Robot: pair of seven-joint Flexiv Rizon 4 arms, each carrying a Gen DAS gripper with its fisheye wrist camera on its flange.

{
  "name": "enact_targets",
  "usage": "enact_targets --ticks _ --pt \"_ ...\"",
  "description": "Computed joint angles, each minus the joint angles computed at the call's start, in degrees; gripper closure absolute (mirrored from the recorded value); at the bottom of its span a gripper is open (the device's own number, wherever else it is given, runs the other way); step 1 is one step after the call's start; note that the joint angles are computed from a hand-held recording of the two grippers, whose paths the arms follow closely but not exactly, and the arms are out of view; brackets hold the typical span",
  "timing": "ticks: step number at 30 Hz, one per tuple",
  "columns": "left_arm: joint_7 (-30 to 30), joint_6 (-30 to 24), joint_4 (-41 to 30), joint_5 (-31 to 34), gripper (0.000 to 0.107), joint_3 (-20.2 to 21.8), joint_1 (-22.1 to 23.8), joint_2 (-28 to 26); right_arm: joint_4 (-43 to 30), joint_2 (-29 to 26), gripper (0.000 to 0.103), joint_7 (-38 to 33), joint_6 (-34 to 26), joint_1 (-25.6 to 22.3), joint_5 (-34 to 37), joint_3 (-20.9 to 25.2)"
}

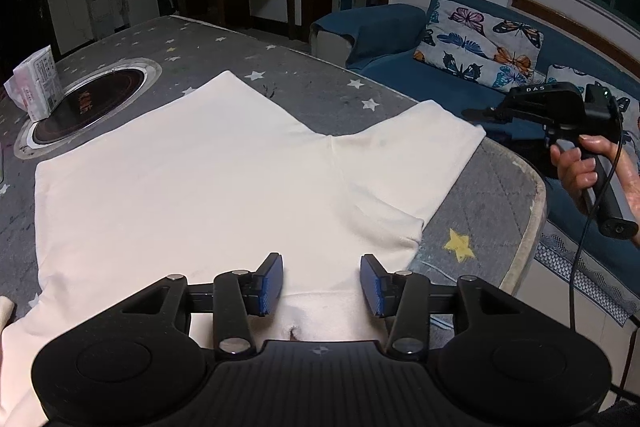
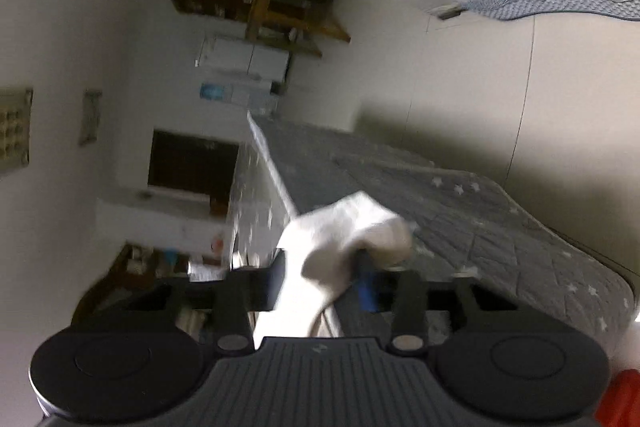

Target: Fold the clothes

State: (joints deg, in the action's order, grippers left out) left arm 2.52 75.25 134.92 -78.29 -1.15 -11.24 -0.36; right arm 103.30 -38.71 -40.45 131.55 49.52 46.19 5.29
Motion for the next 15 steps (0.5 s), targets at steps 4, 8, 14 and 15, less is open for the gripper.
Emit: enact_targets --ticks 4,8,14,15 --pt "0.08 -0.09 0.09 -0.03 0.060 -0.02 -0.08 0.09 -2.70 2.73 0.099 -13.07 -4.50 6.60 10.01 -7.78" --pt "0.10 -0.51 0.18 0.01 0.060 -0.02 -0.14 0.18 -6.42 6.86 0.099 -30.69 -9.52 12.30 18.16 -14.88" --pt "2.17 -1.65 0.88 -2.28 0.060 0.30 -0.44 1.51 -13.33 10.78 0.099 -48.36 -19.01 18.28 19.08 -22.59" --pt "2.35 -1.78 0.95 -2.67 0.059 0.47 -0.36 1.77 -14.43 10.59 0.100 -49.21 -22.01 21.36 18.48 -26.81"
